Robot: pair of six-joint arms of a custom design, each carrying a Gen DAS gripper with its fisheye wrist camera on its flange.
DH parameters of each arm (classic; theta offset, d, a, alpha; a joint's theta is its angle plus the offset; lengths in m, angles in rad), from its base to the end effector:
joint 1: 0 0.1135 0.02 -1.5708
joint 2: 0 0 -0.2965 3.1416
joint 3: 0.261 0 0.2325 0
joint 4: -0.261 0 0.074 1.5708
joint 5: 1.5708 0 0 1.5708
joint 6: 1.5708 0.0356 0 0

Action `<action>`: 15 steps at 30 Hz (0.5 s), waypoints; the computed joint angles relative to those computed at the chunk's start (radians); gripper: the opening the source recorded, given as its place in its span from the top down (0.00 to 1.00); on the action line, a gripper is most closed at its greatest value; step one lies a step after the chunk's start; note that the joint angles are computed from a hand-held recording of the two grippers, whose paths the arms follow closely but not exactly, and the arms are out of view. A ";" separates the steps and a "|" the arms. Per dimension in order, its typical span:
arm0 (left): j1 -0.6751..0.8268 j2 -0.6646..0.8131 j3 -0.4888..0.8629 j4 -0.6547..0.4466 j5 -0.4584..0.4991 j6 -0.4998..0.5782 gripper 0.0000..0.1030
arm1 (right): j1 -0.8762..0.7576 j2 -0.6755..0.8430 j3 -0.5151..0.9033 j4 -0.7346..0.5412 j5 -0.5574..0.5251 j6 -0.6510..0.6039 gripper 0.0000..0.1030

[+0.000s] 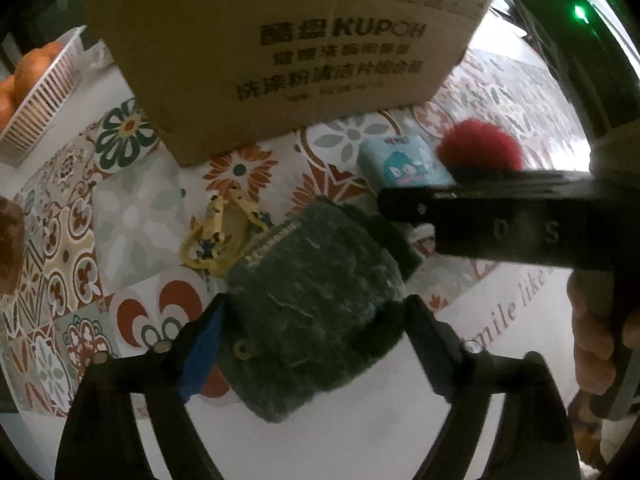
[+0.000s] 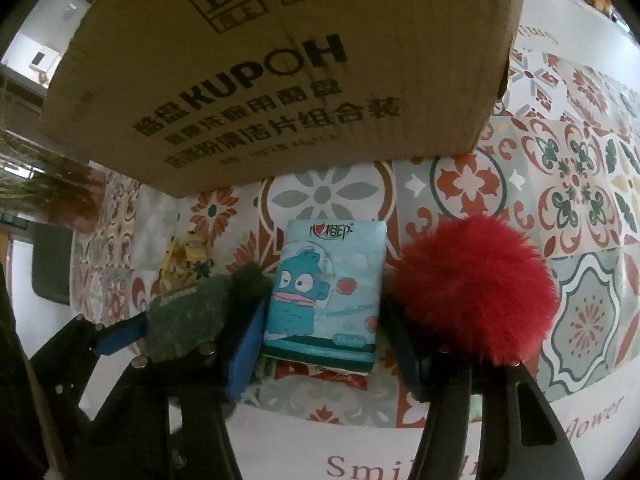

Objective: Organize soft objects
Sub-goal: 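Close the left tool on the grey-green knit item while the right tool grasps the blue tissue pack, then lift the knit item and tissue pack over the cardboard box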

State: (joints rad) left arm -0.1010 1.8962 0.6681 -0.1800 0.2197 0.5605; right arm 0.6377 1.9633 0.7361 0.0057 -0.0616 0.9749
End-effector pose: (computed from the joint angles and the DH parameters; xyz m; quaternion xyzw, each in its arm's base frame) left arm 0.2623 -0.0344 0.0957 0.3302 0.9341 -0.0880 0.1035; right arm 0.2422 0.1822 0.0932 0.1599 0.9713 0.1463 0.0983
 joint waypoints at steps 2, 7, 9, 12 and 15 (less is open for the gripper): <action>-0.007 0.000 -0.015 0.035 0.015 -0.024 0.27 | 0.004 -0.005 -0.015 0.019 0.010 0.002 0.43; 0.047 -0.024 -0.046 0.077 0.065 -0.069 0.62 | 0.014 -0.022 -0.048 0.053 0.033 0.018 0.45; 0.075 -0.032 -0.060 0.098 0.086 -0.083 0.70 | 0.023 -0.028 -0.057 0.059 0.045 0.026 0.45; 0.113 -0.053 -0.079 0.116 0.125 -0.098 0.81 | 0.042 -0.038 -0.069 0.071 0.062 0.040 0.46; 0.139 -0.073 -0.123 0.171 0.156 -0.122 0.84 | 0.060 -0.052 -0.086 0.092 0.078 0.059 0.46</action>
